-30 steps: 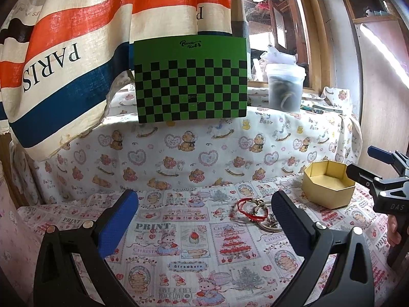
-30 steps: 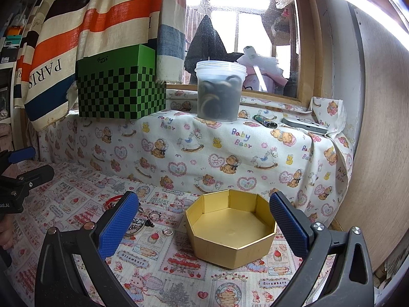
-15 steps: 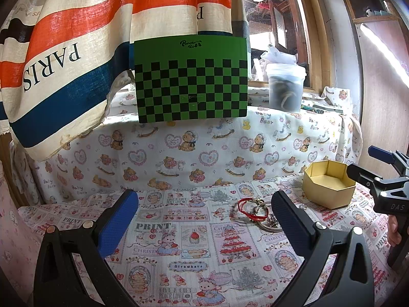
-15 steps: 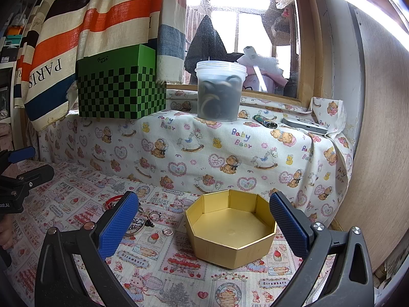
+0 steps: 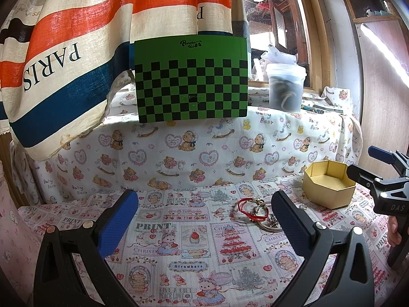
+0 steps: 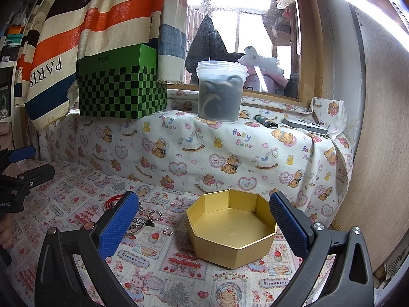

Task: Organize jewelry

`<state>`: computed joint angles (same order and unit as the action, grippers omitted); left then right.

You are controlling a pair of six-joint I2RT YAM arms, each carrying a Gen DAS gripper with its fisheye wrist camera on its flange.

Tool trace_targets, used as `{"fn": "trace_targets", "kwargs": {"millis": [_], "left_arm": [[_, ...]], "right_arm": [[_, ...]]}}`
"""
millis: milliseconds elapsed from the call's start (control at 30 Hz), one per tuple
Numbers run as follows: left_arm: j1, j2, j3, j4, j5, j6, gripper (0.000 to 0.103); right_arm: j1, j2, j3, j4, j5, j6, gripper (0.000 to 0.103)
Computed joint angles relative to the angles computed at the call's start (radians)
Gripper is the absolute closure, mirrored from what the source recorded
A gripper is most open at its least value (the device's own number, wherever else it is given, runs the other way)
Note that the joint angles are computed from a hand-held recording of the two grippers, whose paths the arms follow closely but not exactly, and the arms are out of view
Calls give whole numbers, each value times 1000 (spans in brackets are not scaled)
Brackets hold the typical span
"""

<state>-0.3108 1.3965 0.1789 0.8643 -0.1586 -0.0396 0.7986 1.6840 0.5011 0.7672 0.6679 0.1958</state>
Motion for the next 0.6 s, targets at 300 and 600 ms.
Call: {"fn": "trace_targets", "kwargs": {"millis": [300,600], "left_arm": [[-1,-1,0,-1,-1,0,0],[3,0,1,-3,-1,-1,0]], "right_arm": [[5,0,0,-1,5,0,0],[3,0,2,-2,4,-1,0]]}}
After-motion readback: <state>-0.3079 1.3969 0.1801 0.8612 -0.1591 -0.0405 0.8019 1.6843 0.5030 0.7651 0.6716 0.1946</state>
